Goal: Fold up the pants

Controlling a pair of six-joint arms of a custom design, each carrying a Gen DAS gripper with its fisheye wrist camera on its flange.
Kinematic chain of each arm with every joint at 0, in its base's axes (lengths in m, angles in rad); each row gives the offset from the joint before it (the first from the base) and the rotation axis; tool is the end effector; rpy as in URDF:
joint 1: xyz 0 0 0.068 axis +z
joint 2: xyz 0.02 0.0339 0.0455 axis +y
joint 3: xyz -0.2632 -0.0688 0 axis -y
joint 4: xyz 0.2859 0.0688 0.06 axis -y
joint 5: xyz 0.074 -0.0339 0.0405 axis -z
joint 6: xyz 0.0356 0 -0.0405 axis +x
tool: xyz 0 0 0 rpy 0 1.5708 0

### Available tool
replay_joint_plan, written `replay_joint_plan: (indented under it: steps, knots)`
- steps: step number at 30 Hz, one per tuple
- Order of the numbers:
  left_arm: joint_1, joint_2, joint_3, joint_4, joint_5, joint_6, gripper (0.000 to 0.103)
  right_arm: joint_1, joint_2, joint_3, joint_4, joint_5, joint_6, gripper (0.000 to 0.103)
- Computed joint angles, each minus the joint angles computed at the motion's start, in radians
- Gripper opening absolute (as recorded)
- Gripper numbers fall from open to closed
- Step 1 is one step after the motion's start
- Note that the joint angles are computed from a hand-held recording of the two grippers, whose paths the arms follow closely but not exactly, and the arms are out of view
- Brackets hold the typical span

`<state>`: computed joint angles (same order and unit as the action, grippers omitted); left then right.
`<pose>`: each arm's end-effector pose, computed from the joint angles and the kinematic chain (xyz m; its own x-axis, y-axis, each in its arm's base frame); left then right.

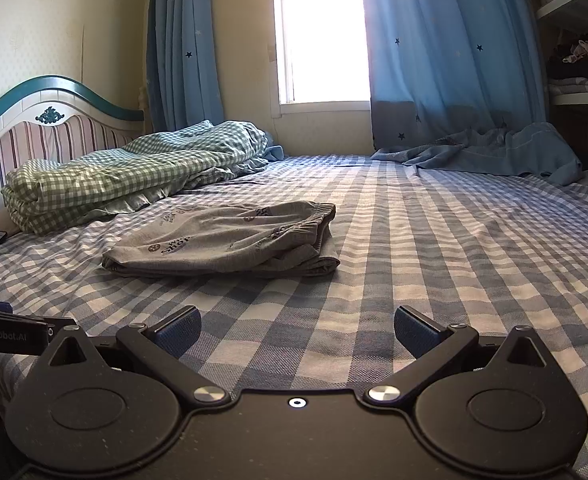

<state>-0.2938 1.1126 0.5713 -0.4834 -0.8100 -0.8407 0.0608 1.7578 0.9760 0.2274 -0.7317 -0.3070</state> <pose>0.2283 -0.0421 0.1695 -0.4260 -0.4079 -0.8076 -0.7164 0.6972 0.0258 0.3973 0.0480 0.1604 -0.3159 -0.2445 -0.9168 -0.7424 0.6654 0.0783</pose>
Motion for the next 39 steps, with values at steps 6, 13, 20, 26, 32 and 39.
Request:
replay_joint_plan:
  steps: [6, 13, 20, 26, 32, 39]
  knots:
    - [-0.002, -0.001, -0.001, 0.002, 0.001, 0.002, 0.103, 0.000, -0.002, -0.001, 0.001, 0.000, 0.002, 0.102]
    - [-0.006, -0.003, -0.003, 0.006, -0.002, 0.012, 0.103, -0.001, -0.003, -0.002, 0.000, -0.001, 0.001, 0.102]
    - [-0.005, -0.012, -0.004, 0.005, 0.010, 0.017, 0.103, -0.001, -0.006, -0.003, -0.004, -0.004, -0.001, 0.102]
    - [-0.008, -0.011, -0.002, 0.007, 0.017, 0.025, 0.103, -0.001, -0.013, -0.011, -0.004, -0.005, -0.003, 0.102]
    - [-0.006, 0.005, 0.014, -0.012, 0.021, 0.022, 0.103, 0.000, -0.017, -0.017, -0.001, -0.005, -0.003, 0.102]
    - [-0.015, 0.002, 0.009, 0.009, 0.007, 0.050, 0.103, -0.002, -0.021, -0.022, -0.006, -0.008, -0.009, 0.102]
